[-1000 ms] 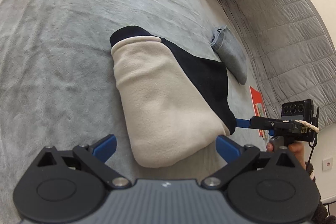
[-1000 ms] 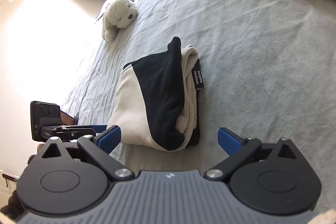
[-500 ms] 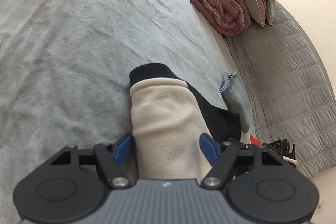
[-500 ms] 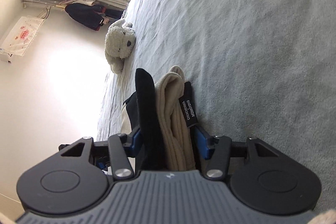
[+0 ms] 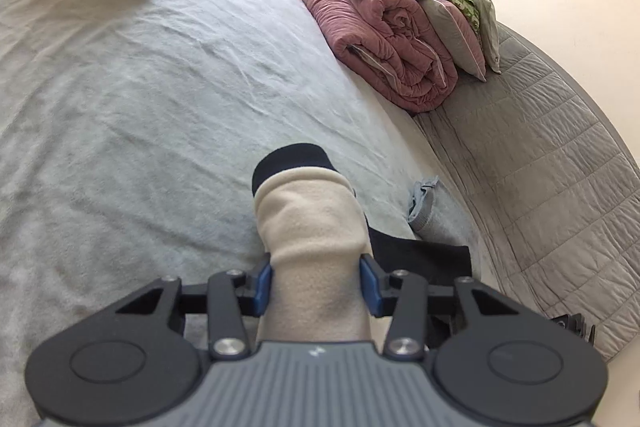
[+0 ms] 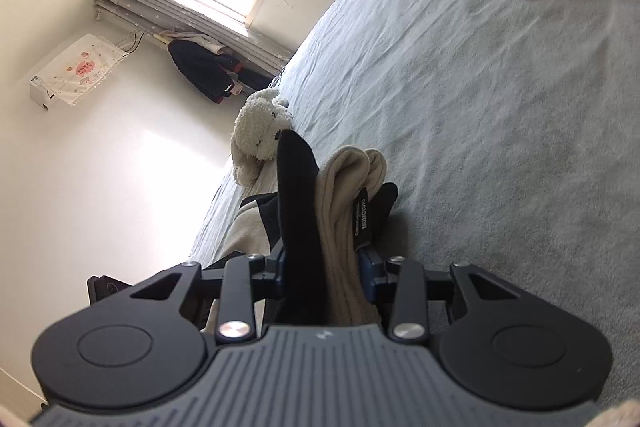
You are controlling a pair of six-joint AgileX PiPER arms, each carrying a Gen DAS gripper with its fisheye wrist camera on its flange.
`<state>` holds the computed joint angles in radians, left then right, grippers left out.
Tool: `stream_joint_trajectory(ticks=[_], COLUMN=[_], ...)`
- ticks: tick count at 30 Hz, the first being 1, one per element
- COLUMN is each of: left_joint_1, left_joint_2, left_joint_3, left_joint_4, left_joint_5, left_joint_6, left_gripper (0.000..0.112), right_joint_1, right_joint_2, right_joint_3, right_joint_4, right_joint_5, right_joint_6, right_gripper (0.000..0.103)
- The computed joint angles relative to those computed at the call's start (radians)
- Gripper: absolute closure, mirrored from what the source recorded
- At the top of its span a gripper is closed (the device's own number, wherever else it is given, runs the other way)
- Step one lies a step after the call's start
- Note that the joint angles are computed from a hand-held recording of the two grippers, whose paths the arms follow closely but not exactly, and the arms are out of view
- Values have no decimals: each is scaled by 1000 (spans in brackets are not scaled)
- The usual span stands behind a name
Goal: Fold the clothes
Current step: 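Carry the bundle with both grippers onto the folded grey sweater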
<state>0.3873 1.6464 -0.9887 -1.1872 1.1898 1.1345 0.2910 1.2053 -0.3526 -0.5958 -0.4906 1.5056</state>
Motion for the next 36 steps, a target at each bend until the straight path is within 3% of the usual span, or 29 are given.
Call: stream_joint_trajectory(ticks=[4, 10, 14, 17, 26, 29, 36], left_joint_1=[-155, -429, -597, -685, -847, -879, -921], left_joint_2=[-8, 53, 155, 248, 559, 648, 802], left_joint_3=[-63, -267, -475, -644, -1100, -1220, -1388], left_joint_4=[-66, -108, -75, -17, 121, 168, 210], left_joint_5=[-77, -222, -298, -313, -284, -272, -280], left_joint_6=[-52, -152, -249, -347, -541, -582, -675], left_gripper=[68, 68, 68, 68, 69, 69, 67], right_joint_1=[-23, -206, -349, -434, -747, -819, -880], right_joint_2=[6, -25, -30, -11, 91, 117, 139], right_joint_3=[-49, -126, -118, -128, -37, -24, 16], right_joint_4=[130, 31, 77, 136, 67, 13, 37], right_joint_5=[20, 91, 37, -2, -336, -366, -376], right_joint_6=[-138, -77, -121, -180, -127, -63, -107], right_gripper=[65, 65, 65, 65, 65, 65, 65])
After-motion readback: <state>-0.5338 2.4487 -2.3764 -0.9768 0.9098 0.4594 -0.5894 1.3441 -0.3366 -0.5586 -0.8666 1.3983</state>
